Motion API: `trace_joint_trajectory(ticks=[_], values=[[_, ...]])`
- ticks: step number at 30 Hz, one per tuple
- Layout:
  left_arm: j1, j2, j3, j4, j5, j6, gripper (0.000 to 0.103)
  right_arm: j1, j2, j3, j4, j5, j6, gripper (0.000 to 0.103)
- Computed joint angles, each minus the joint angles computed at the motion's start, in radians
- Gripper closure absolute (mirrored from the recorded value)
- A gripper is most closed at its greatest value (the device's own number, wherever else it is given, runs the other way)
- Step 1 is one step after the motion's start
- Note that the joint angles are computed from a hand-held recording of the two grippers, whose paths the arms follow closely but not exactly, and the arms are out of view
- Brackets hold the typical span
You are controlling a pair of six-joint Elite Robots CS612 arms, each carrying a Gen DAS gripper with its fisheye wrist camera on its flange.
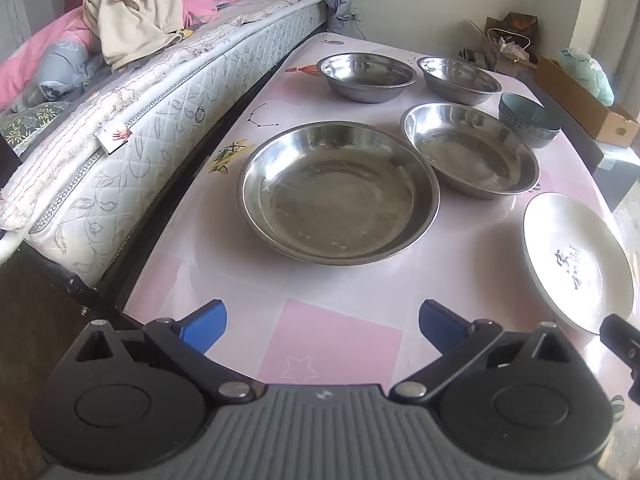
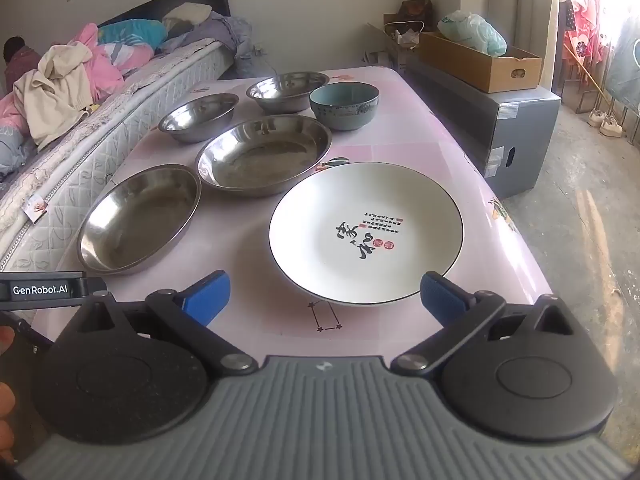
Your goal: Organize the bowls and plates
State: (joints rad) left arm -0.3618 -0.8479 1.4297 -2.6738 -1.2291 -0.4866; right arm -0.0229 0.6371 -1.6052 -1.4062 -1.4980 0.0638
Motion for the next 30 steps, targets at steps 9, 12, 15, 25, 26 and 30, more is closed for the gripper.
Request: trace_joint_trajectory(ticks=[9,12,15,25,26,30], values=[[0.001,0.0,0.0,-0.004,-0.005,0.001,0.0,-0.001,0.0,-0.001,0.002,0.001,0.0,0.001],[0.002,-0.001,0.001,-0.006,-0.014,0.003,0.0,-0.001,-0.001,0.0,0.004,0.0,-0.001,0.001],[0.006,-0.002,0.007,-0.014,-0.02,0.006,0.0,-0.002,-0.003,0.002,0.011,0.003,-0.002,0.001],[0.003,0.002,0.003,-0.011,-0.014,0.004,0.0,0.0,-0.007,0.01,0.022,0.007,-0.008,0.001],[0.002,0.001,0.003,-0.01,-0.014,0.003,0.0,0.001,-0.008,0.011,0.024,0.007,-0.009,0.001],[0.002,-0.001,0.002,-0.008,-0.015,0.002,0.0,0.0,-0.011,0.012,0.036,0.007,-0.008,0.001]])
